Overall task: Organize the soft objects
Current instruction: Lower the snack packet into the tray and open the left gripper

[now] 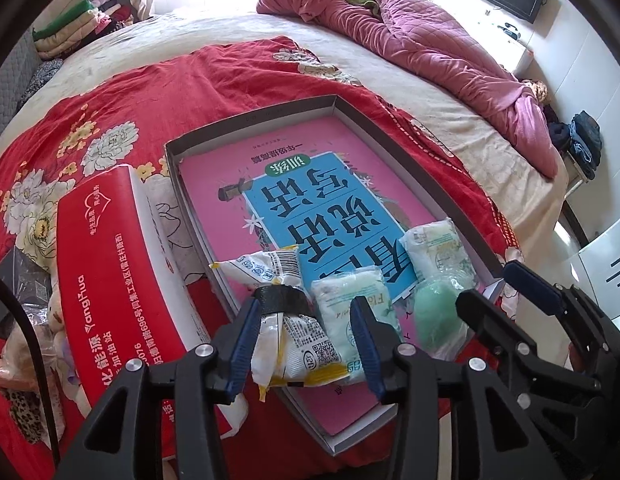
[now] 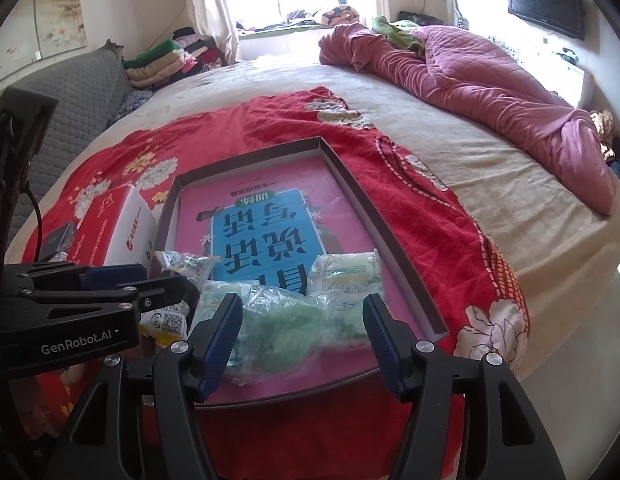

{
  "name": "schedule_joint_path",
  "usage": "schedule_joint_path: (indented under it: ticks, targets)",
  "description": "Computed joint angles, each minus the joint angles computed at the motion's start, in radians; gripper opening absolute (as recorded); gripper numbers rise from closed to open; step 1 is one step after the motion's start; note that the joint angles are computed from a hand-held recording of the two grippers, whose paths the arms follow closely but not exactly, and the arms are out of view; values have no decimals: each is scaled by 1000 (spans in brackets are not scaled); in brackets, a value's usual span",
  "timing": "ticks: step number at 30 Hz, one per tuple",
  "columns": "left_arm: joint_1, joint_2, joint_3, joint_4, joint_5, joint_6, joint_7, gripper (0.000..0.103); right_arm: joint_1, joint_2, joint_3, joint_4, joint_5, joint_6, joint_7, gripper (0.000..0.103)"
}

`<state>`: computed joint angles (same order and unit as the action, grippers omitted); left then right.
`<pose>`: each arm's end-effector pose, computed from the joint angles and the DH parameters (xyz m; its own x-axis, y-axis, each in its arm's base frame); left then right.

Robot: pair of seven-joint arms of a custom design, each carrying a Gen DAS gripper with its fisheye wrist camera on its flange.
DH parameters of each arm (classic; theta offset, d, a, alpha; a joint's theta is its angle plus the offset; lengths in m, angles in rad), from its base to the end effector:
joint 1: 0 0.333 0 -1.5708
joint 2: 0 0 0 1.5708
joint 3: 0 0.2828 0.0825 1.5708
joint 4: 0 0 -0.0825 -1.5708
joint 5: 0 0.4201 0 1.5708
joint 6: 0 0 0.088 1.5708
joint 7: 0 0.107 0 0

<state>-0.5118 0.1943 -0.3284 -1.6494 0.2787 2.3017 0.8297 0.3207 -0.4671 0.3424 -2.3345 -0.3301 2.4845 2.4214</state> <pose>0.4739 -0.4977 0.5108 -0.2458 -0.9586 0.1435 -0.8738 0.1550 -0.4609 0.3946 0.3256 0.5277 0.0502 -0.9969 -0.0613 -0.7611 0.0016 -0.6487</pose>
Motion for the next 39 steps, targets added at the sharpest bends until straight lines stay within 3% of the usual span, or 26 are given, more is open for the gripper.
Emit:
schedule_joint_path:
  ticks: [11, 28, 32, 39]
  targets:
    - [-2, -61, -5, -33, 26, 17, -5, 69, -18, -45, 12, 1, -19, -38, 30, 69]
    - [22, -224, -20, -156, 36, 17, -36, 77, -24, -59, 63, 79, -91, -148, 75, 76]
    - [29, -261, -23, -183, 40, 22, -42, 86, -15, -54, 70, 105, -114, -179, 86, 77]
    - [44, -338, -25, -236, 34, 26, -53, 86, 5, -42, 78, 154, -142, -203, 89, 77]
